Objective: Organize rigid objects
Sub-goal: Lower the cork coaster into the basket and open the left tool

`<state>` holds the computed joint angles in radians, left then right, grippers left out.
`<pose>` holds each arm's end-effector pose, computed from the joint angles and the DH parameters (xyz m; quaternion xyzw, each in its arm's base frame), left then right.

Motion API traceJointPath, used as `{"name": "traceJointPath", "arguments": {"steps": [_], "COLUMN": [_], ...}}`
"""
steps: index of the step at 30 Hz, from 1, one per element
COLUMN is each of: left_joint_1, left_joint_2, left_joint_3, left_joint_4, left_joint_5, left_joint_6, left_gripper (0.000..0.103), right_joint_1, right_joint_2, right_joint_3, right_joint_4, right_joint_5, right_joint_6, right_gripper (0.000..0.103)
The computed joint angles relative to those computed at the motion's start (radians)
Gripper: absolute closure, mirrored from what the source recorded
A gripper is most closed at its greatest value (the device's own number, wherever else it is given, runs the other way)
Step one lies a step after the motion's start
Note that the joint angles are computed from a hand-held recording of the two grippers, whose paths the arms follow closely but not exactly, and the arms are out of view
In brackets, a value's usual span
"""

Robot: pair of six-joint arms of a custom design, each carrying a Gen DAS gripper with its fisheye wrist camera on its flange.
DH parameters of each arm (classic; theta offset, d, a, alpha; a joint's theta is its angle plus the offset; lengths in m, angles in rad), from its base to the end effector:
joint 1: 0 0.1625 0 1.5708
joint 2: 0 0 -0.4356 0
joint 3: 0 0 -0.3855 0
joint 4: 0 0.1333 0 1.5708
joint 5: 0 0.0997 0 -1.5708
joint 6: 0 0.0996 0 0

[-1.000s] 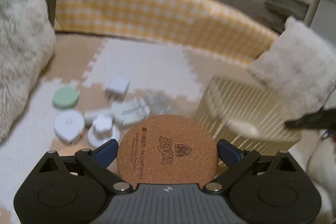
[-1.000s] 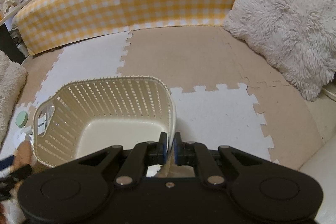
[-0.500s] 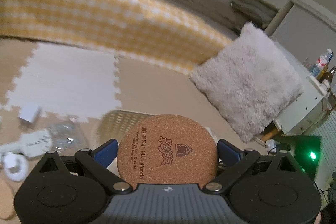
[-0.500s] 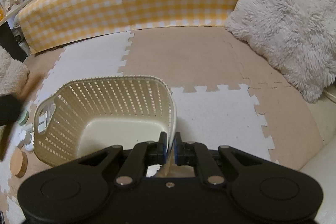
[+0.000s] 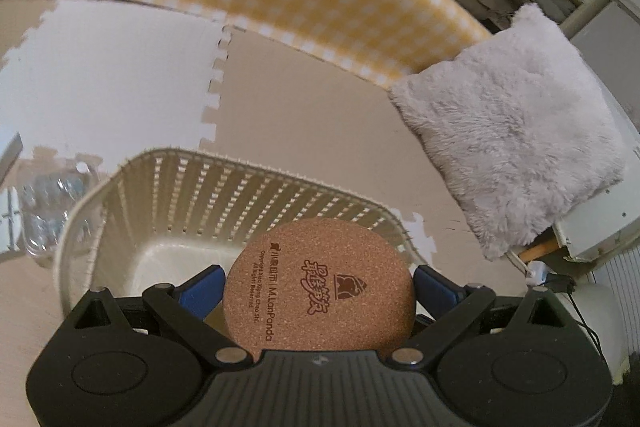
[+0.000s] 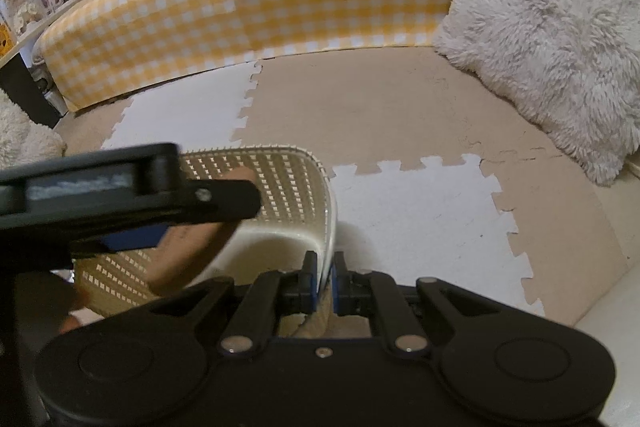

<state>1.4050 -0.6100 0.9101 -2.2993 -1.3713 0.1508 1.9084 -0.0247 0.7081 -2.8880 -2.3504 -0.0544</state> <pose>0.0096 -0.8701 0.2507 0.1324 0.9635 -0.2122 0.0957 0.3435 -0.7874 -0.0682 0.0550 -0.8852 0.3363 0.3168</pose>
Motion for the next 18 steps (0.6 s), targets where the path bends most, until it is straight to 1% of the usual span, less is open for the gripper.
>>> {"name": "traceJointPath", "arguments": {"steps": [4, 6, 8, 11, 18], "left_joint_1": [0.004, 0.008, 0.012, 0.015, 0.012], "left_joint_2": [0.017, 0.027, 0.033, 0.029, 0.001], "left_joint_3": [-0.013, -0.030, -0.046, -0.045, -0.015], "left_joint_4": [-0.005, 0.020, 0.056, 0.073, 0.053], "left_joint_5": [-0.007, -0.014, -0.024, -0.030, -0.041], "left_joint_6": [-0.041, -0.076, -0.096, -0.095, -0.054], "left_gripper": [0.004, 0.000, 0.000, 0.000, 0.000], "right_joint_1": [0.000, -0.001, -0.001, -0.001, -0.001], "right_joint_2": [0.000, -0.002, -0.003, -0.003, -0.002], "right_joint_3": [0.002, 0.006, 0.006, 0.006, 0.004], "right_joint_4": [-0.002, -0.005, -0.005, -0.002, -0.002], "right_joint_5": [0.002, 0.004, 0.004, 0.005, 0.005], "right_joint_6": [0.003, 0.004, 0.004, 0.004, 0.004], "right_gripper": [0.096, 0.096, 0.096, 0.096, 0.096]}}
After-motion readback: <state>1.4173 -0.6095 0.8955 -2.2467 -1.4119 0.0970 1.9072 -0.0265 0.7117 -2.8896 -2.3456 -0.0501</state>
